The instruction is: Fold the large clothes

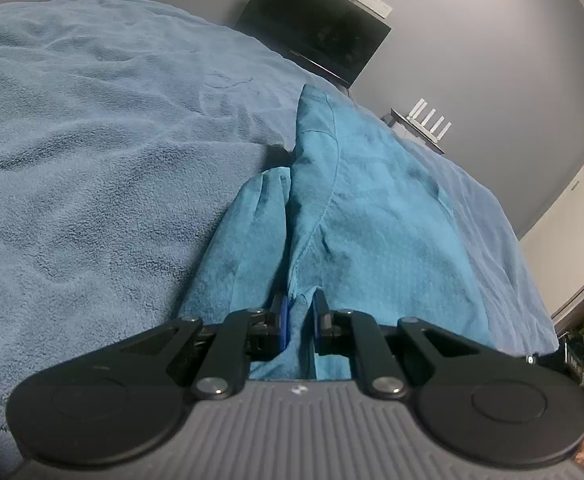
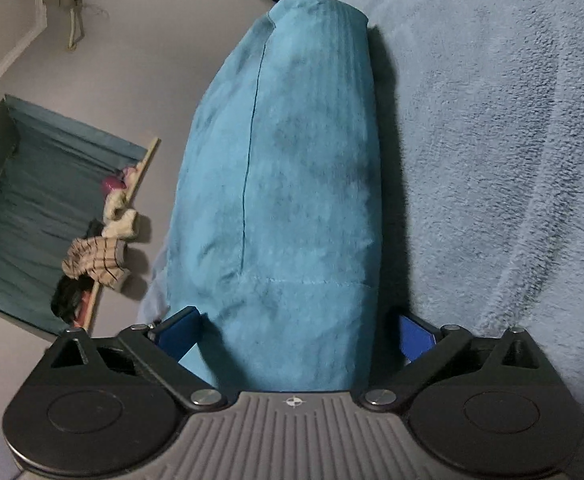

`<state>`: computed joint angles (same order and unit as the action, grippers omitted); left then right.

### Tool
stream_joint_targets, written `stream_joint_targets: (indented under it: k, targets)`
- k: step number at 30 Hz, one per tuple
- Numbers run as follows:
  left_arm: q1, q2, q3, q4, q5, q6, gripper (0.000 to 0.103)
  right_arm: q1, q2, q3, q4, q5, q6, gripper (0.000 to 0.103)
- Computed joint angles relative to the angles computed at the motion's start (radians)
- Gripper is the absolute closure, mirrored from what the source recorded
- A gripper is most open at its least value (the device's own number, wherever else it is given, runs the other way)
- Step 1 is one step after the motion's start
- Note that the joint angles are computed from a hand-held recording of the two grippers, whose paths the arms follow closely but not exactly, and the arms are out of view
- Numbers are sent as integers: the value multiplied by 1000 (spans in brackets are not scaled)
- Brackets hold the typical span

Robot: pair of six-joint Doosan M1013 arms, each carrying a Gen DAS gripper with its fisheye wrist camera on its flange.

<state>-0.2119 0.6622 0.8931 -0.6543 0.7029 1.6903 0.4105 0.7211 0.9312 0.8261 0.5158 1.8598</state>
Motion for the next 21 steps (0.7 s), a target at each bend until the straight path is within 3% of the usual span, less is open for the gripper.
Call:
stream_joint_targets:
  k: [2, 3, 6, 8, 15, 21]
  targets:
    - [0, 0, 0, 1, 0, -1, 96, 1, 12, -18, -21, -2, 40, 7]
    - [-1, 0, 0, 4, -2, -1, 96, 4, 19, -31, -47, -9, 57, 23]
    - [-6, -4, 7, 21, -10, -13, 97, 11, 19, -51, -98, -29, 44, 41]
    - [-10, -3, 5, 9, -2, -27, 97, 12, 7, -53, -146, -44, 81, 47]
    - [-64, 27, -69, 11, 91, 25, 97, -13, -70, -2, -347, -70, 200, 52]
    - [-104, 58, -127, -91, 177, 105, 96, -41, -220, 185, -478, -111, 303, 53]
